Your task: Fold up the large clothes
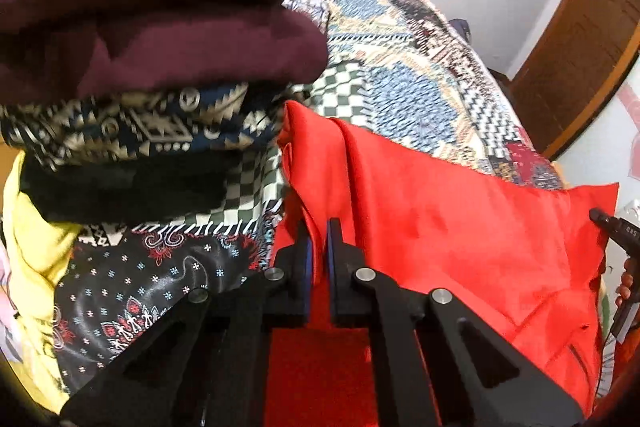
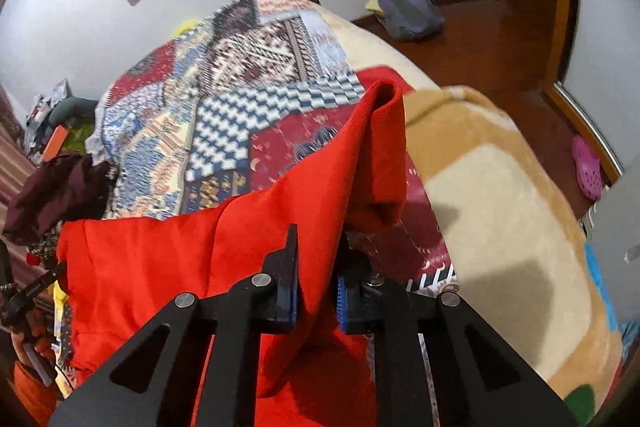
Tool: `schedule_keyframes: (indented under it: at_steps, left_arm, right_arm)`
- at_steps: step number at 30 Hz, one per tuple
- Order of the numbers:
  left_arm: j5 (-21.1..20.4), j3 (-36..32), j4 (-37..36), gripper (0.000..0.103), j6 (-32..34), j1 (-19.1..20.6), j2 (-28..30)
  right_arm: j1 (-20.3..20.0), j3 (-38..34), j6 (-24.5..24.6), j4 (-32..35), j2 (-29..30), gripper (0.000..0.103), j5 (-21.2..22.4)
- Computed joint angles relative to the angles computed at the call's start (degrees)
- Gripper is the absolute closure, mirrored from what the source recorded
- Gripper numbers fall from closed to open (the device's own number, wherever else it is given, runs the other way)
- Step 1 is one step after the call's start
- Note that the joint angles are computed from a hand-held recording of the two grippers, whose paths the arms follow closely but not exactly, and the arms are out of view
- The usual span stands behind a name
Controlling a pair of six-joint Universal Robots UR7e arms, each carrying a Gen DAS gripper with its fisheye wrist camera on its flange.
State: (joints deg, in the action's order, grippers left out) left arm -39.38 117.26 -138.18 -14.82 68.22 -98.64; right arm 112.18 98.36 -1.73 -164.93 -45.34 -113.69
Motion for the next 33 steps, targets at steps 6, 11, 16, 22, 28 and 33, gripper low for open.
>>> schedule_keyframes:
  at_steps: [6,11,16,22,28,33]
  left_arm:
    - [2.4,-2.0,1.7,0.099,1.2,-3.3,-0.6]
    - [3.3,-5.0,-0.8,0.099,4.0,-2.6,3.1]
    - [3.3,-9.1,-3.7,0.099,6.7,-0.1,9.2]
    - [4.2,-15.7,-6.6,0.099,9.1,2.8,17.3]
    - [4.7,-18.6,-3.7,0.098,7.4,5.9,20.7]
    - [2.6,-16.7,-0.3,0.095,4.0,6.9,18.3]
  right_arm:
    - [1.4,-2.5,-2.0,-0.5,0.5,0.091,0.4]
    - [1.9,-6.9,-4.2,-0.6,2.9,0.092,-0.7]
    - [1.5,-12.0,-4.8,0.9,5.9,0.092,-2.2]
    - [0.0,-18.6,-5.1,1.9,11.0,0.092,-6.5]
    - [-1.1,-19.8,-6.3,-0.3,12.0,0.092,-11.2]
    - [-1.4,-17.8,-6.1,1.0,10.0,0.092,-11.5]
